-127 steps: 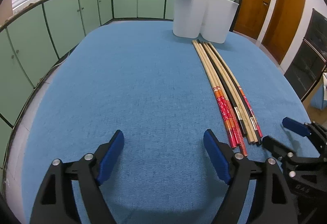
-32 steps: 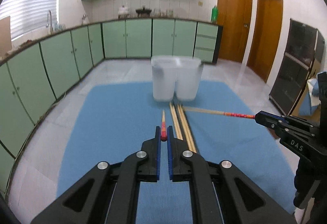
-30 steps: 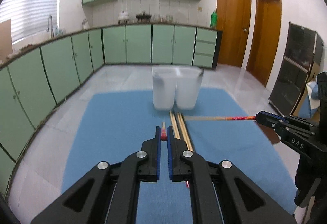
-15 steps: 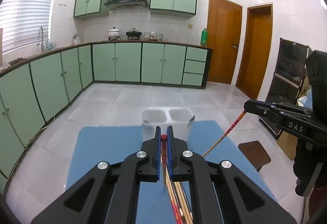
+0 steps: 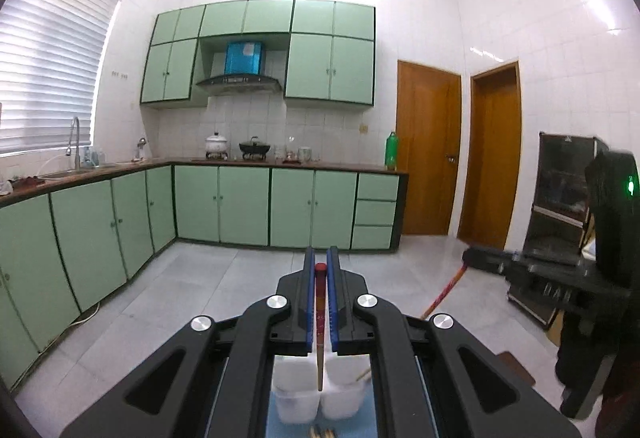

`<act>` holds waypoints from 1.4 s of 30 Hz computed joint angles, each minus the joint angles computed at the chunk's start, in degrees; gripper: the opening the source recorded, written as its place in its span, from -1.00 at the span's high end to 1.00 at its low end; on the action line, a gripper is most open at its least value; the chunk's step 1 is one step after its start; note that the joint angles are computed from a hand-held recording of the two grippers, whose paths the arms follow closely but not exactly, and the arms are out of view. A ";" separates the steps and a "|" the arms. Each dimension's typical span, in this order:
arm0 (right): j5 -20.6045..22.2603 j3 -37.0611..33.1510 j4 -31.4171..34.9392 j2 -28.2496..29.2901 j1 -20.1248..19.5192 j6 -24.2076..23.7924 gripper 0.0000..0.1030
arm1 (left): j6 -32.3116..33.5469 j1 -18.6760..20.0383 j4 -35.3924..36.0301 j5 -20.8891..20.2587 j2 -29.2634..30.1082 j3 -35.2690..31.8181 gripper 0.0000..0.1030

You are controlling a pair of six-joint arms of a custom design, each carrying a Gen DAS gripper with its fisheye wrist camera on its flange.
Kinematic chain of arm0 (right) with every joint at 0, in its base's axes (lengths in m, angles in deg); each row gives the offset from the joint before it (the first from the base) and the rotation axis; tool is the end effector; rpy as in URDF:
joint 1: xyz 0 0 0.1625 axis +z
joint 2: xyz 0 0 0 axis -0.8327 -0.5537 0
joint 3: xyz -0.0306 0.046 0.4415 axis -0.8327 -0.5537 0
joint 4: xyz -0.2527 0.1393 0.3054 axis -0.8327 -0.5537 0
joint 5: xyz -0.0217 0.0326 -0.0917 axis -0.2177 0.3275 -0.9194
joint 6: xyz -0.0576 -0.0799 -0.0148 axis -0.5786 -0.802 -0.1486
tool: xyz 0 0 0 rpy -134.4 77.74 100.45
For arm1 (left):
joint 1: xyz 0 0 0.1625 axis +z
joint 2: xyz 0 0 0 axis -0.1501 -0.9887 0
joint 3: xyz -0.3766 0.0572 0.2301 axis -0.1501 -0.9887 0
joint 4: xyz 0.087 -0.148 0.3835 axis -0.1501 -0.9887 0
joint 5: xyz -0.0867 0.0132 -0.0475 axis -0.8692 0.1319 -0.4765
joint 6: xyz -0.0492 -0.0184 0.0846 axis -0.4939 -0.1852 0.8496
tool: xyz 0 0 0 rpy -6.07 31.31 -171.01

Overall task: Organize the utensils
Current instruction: 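Carry both chopsticks to the white holder and open both tools to drop them in, then move both open tools back over the remaining chopsticks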

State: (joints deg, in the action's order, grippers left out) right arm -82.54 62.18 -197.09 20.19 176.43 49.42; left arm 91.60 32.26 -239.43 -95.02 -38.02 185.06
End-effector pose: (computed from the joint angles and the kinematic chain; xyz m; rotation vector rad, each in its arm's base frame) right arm 0.4336 -0.5339 0.3540 1.1550 -2.4066 1.1896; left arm -0.3966 -0.4211 0.3902 0.6378 1.9499 -1.6153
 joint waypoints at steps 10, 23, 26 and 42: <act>-2.93 -2.48 -0.84 6.11 -2.53 0.09 0.90 | -1.99 8.45 1.95 -2.37 5.81 -3.21 0.89; -6.65 4.02 -6.58 4.72 -2.98 0.89 0.14 | -19.45 8.15 18.49 -1.71 -1.07 3.84 0.26; -6.96 8.47 -9.94 2.33 -2.94 0.47 -0.10 | -25.04 6.21 22.83 -0.81 -3.80 7.54 0.08; -11.99 33.92 -22.29 -2.37 -6.01 5.04 -0.64 | -78.56 1.66 75.40 -6.42 -19.37 23.20 -0.22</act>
